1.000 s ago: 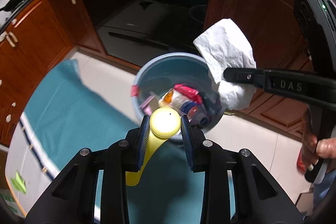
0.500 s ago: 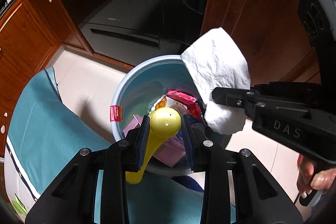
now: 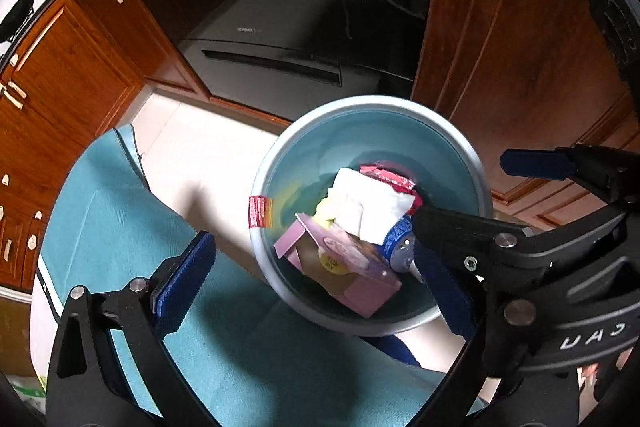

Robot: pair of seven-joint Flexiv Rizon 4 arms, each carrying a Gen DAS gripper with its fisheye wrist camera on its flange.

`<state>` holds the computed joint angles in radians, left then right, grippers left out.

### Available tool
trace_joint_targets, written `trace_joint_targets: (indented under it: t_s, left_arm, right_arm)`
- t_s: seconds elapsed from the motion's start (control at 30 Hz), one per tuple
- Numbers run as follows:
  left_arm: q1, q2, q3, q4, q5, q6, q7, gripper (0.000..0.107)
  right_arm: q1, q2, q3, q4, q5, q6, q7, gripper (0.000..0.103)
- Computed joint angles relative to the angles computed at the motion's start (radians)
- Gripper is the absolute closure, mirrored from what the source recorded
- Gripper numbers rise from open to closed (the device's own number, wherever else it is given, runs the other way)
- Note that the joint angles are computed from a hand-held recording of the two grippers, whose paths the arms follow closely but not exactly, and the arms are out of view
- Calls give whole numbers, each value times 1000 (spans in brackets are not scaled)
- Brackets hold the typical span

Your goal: Collect trash

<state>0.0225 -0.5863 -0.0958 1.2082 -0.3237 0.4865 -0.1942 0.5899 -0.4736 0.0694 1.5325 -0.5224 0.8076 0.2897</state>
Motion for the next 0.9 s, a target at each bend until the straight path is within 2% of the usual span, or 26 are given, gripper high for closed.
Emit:
trace_joint_targets:
  t_s: [0.37,0.7,0.9]
  left_arm:
    - [29,49,2,64,-33,10,51,8]
    - [86,104,14,114,-94,-21,108,8]
    - [136,133,30,114,-146,-84,118,8]
  right_arm:
    - [19,-2,24,-60,43,-135,-33,6]
    - [80,-5,37,-163,35,-330,-71,6]
    - [137,-11,42,-243,13,-469,-83,6]
